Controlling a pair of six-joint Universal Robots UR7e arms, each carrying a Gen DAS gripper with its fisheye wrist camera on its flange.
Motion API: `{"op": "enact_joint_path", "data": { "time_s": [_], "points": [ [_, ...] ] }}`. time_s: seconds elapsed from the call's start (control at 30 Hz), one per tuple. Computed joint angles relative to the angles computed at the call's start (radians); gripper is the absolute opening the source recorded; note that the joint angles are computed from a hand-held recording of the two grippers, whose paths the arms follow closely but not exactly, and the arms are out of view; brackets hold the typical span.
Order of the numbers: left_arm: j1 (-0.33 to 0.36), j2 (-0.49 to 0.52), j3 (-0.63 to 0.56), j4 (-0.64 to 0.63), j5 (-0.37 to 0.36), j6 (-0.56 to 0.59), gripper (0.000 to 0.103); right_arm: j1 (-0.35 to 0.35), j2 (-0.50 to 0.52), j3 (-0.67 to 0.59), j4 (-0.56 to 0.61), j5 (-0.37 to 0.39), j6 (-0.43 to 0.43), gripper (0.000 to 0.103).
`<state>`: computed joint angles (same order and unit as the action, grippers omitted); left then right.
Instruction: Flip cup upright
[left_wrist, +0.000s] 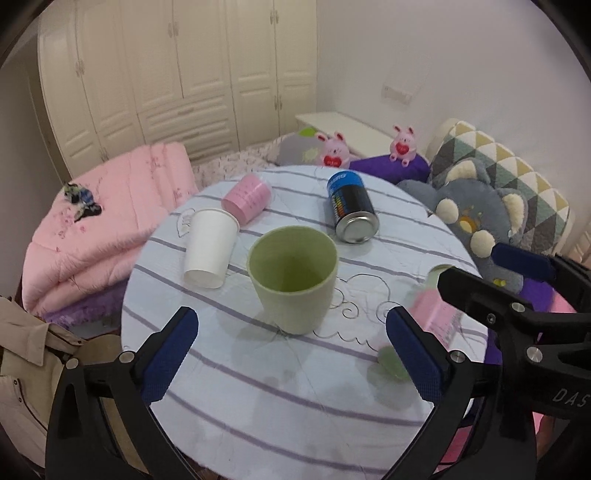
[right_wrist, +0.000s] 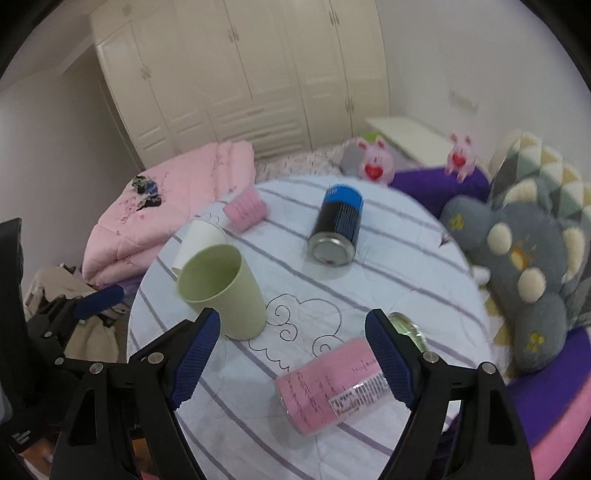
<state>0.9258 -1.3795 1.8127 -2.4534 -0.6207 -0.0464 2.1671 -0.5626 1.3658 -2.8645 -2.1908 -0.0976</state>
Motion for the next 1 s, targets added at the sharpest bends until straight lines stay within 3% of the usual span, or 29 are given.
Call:
{"op": "enact_joint_path", "data": {
  "time_s": [0.33, 0.5, 0.67, 1.0],
  "points": [
    [-0.081, -0.11, 0.167, -0.138, 0.035, 0.017, 0.103, 0.06, -0.04, 0.178, -0.362, -0.053, -0.123, 0.082],
    [-0.122, -0.137, 0.23, -0.256, 0.057, 0.086, 0.103, 0.078, -0.039, 0.22, -0.469, -0.081, -0.163, 0.082],
    [-0.161, -0.132, 0.287, -0.465, 0.105, 0.211, 0.103, 0.089, -0.033, 0.254, -0.599, -0.082, -0.208, 0.082],
    [-0.178, -0.142, 0.324, -0.519, 0.098, 0.219, 0.103, 0.105, -0.021, 0.277, -0.717, -0.104, -0.261, 0.082]
  ]
}}
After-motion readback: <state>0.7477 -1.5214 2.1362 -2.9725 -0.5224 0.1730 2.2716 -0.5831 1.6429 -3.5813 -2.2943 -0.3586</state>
